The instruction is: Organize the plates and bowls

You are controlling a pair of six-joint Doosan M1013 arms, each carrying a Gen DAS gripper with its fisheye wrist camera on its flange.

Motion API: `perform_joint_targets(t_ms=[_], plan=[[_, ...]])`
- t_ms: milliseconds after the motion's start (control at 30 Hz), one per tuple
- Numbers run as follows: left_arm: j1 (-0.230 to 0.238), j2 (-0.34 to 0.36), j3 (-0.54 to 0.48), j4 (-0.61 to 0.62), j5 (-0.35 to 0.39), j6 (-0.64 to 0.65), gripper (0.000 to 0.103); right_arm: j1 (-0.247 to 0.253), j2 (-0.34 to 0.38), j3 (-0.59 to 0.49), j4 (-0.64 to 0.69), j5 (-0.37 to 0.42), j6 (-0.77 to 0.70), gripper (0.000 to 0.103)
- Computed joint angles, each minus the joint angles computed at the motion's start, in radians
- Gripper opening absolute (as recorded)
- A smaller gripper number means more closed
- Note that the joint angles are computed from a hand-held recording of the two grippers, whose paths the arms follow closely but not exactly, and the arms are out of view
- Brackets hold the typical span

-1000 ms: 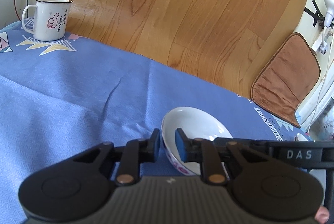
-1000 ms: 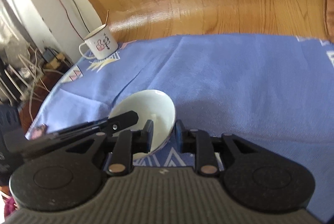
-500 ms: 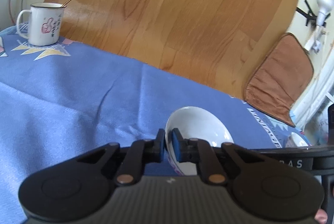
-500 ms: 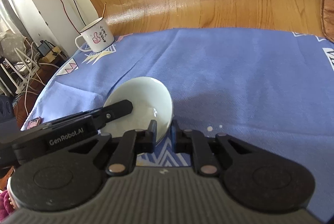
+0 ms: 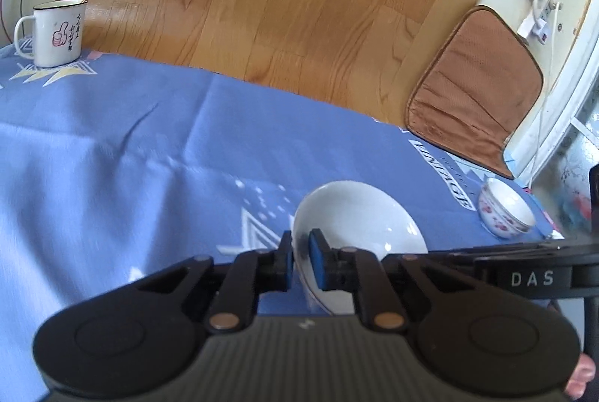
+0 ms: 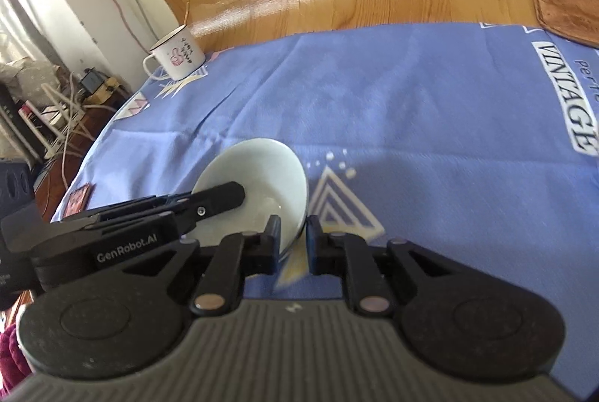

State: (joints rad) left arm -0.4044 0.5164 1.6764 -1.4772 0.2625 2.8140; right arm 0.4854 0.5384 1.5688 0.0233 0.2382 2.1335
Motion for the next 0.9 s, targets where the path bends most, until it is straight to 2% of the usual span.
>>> perform_joint_targets(t_ms=[133,267,567,667,767,900], plan=[[-0.020,-0.017,0.025,0.038,-0.004,-0.038,0.010,0.012,-0.031,0.051,-0.145,-0.028,0.113,0.016],[-0.042,-0.026,0.033,0.089,-0.006,-0.069,0.010,0.014,-0.059,0.106,-0.233,-0.065,0.206,0.017],[-0.084,-0.014,0.003,0.236,0.038,-0.164,0.012,0.026,-0.115,0.208,-0.884,-0.079,0.900,0.021],[-0.094,-0.005,-0.010,0.305,0.046,-0.229,0.015,0.025,-0.126,0.232,-1.094,-0.084,1.126,0.027],[-0.099,-0.003,-0.017,0.369,0.039,-0.297,0.017,0.021,-0.129,0.247,-1.319,-0.109,1.369,0.028],[-0.095,-0.017,-0.006,0.345,0.018,-0.276,0.017,0.032,-0.130,0.254,-1.556,-0.080,1.567,0.034]])
